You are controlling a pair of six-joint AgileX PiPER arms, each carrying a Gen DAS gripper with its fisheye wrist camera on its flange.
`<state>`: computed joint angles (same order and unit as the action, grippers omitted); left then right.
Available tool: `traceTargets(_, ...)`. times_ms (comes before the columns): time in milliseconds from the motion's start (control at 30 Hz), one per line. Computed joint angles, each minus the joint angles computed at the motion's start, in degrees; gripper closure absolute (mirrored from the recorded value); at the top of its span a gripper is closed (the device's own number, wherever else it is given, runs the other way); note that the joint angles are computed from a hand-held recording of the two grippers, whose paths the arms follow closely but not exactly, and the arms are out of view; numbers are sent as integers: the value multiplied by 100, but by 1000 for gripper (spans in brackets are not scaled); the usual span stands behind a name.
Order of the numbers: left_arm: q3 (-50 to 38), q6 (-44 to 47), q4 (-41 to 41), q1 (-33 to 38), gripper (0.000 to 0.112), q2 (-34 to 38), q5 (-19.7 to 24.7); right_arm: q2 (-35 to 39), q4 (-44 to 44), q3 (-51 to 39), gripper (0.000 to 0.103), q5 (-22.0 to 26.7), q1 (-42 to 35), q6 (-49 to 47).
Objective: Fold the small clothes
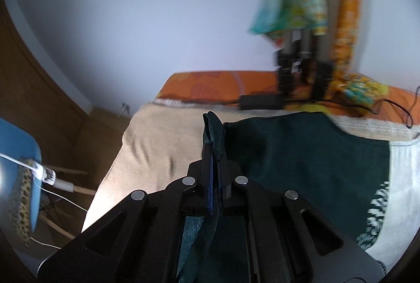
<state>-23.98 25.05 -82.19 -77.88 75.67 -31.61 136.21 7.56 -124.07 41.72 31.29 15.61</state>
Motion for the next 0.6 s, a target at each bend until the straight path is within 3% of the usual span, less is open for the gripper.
traceTargets(133, -360, 453, -54, 224, 112, 263, 384, -666, 347, 1324, 100, -772, -395, -192)
traceTargets(300, -675, 923, -250, 318, 112, 490, 663, -954, -18, 2133, 100, -1127, -736, 302)
traceTargets(500, -961, 982, -192, 407, 112, 754, 935, -931, -297, 2278, 100, -1137, -893, 348)
traceTargets(600, -967, 125, 622, 595, 112, 859, 1195, -983, -691, 2284, 100, -1055, -865, 435)
